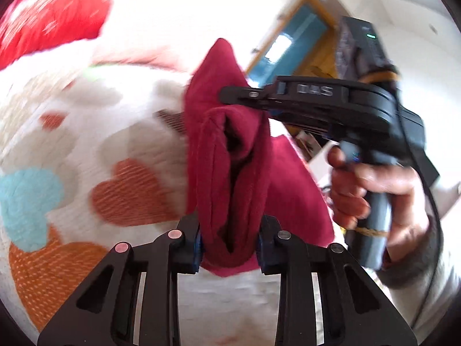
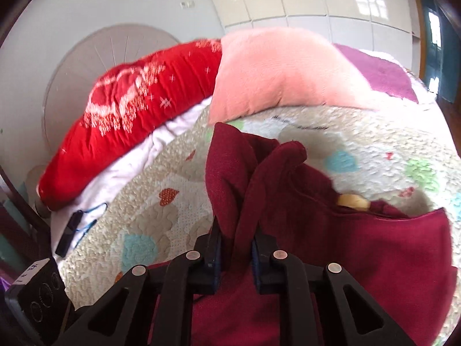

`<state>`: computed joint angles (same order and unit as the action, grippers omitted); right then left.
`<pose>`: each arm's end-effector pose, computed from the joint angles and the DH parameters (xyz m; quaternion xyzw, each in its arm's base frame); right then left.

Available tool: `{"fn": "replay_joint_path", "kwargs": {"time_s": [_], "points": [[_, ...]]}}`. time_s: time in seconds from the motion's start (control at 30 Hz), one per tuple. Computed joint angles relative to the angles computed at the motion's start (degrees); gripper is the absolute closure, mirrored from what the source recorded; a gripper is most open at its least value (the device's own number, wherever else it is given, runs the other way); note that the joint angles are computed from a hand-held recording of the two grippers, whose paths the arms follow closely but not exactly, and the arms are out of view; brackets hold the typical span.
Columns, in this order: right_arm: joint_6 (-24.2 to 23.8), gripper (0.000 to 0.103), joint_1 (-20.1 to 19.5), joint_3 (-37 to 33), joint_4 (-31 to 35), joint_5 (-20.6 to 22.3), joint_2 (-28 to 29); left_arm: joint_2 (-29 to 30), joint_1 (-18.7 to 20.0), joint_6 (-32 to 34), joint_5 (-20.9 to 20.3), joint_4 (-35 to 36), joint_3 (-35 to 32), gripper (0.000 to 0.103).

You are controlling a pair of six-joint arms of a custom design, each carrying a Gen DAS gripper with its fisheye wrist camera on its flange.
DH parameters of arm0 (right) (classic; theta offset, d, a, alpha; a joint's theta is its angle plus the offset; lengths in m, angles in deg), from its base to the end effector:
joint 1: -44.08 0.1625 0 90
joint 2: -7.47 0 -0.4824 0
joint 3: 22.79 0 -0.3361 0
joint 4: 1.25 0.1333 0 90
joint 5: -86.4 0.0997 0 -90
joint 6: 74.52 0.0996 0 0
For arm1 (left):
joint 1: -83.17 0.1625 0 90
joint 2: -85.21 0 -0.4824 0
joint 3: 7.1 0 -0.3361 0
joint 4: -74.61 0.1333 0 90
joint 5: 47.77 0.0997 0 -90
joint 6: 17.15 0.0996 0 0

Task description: Fold small clothes

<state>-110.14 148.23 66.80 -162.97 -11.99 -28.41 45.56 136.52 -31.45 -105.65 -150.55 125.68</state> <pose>0.2900 -0.6643 0.1114 0.4041 -0.8984 0.1399 0.1001 -0.1392 -0.4992 0.1388 0.0765 0.8993 -0.4222 0.0849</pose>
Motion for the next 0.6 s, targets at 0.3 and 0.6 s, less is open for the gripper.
{"fn": "replay_joint_path", "kwargs": {"time_s": [0.3,0.6], "points": [[0.87,0.09,-6.5,3.56,-2.05,2.27,-9.85,3.95,-3.79,5.61,-4.93,19.15,-15.76,0.076],[7.89,0.084,-14.66,0.21,2.8,-0.97,-9.68,11.16,-1.93,1.82,-6.45,40.08,-29.87,0.075]]}}
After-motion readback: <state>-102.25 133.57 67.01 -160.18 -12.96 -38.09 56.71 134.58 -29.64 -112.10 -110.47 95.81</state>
